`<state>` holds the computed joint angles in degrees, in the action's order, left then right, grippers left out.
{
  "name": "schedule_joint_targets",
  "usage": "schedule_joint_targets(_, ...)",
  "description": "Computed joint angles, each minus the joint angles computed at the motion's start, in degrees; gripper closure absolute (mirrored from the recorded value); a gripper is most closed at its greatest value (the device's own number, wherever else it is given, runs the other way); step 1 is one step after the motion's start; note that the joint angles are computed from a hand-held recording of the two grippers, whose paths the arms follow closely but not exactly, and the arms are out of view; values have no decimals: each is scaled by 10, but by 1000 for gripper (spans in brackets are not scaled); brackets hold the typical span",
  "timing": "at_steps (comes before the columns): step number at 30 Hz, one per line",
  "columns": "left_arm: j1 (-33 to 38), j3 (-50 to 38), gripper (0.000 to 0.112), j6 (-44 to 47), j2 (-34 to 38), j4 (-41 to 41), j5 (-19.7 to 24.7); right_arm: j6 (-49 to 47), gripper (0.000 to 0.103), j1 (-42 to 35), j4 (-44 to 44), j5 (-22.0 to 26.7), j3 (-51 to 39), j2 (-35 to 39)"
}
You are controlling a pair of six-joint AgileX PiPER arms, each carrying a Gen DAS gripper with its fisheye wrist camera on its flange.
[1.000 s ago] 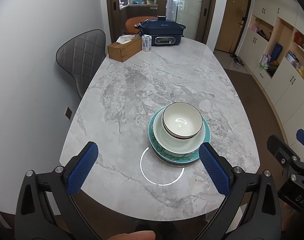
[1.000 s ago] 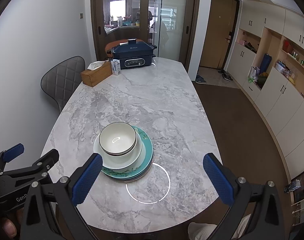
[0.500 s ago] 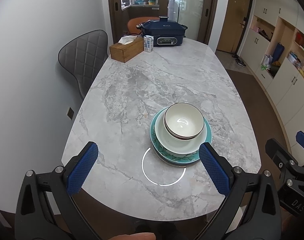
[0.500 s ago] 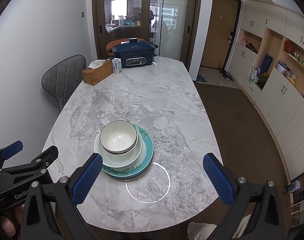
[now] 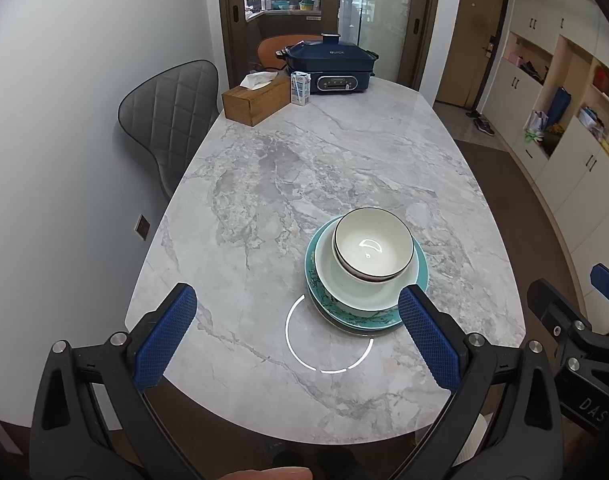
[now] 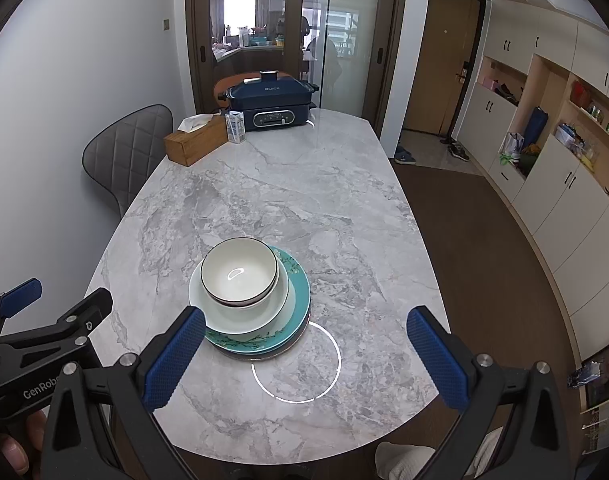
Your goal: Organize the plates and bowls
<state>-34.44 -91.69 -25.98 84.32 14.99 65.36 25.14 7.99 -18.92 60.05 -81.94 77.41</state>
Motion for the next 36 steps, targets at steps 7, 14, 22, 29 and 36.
schedule_joint_targets(7,0,-5,10,-1,5,3,2,-5,0,-3,6,-4,1,4)
schedule_joint_targets(14,-3,-5,10,-6,6,6,2,-9,0,-6,13,-9,0,9)
schedule_joint_targets(22,2,-5,10,2,10,0,-2,-15,0,-11,24,-11,-2,16)
schedule_joint_targets(29,2,-5,10,3,10,-2,-3,-15,0,-11,24,-11,-2,16)
schedule_joint_targets(36,1,-5,10,1,10,-1,-3,-15,0,-11,23,-11,-2,16)
